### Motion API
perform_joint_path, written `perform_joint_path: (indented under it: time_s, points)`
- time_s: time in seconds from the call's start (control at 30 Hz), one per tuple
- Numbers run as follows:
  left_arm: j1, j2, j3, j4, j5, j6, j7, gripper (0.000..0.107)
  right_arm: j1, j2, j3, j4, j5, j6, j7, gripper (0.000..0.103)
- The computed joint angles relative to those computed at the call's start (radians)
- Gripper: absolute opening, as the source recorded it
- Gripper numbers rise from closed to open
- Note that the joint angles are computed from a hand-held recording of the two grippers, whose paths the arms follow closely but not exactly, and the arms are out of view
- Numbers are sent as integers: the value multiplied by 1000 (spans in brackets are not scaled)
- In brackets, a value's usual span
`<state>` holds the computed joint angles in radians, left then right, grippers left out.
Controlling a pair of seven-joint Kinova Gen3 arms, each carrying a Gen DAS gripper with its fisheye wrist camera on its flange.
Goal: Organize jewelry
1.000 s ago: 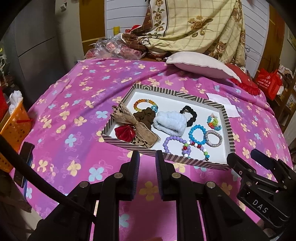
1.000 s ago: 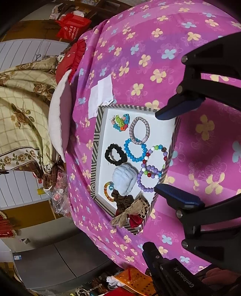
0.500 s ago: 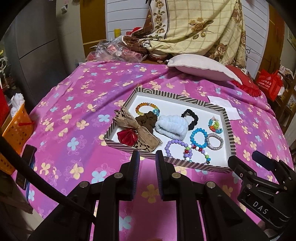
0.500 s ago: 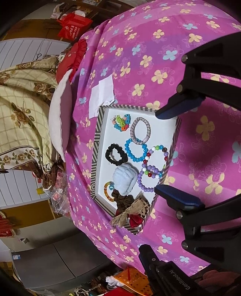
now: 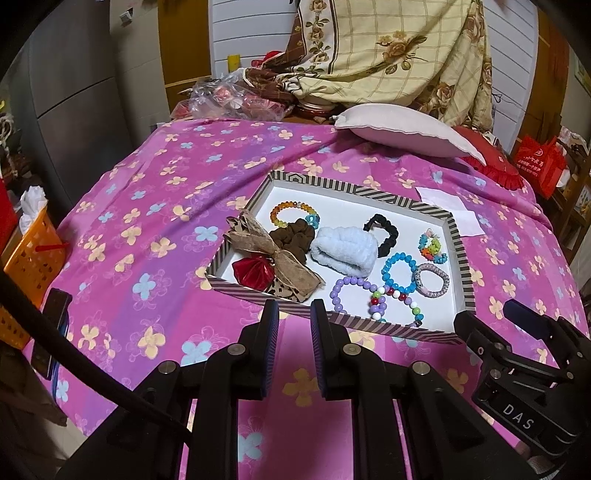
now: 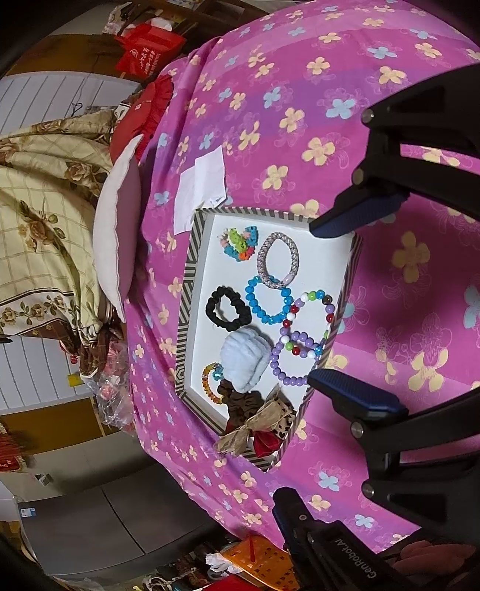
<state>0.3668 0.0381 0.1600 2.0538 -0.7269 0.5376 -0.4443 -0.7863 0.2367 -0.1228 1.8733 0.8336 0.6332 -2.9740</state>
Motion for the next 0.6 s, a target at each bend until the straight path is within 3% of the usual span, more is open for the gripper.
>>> perform_joint_path:
  time_s: [0.6]
  points:
    - [1,19,-17,2,7,-31,-15,40,8,13,14,0,-29,-21,38,77]
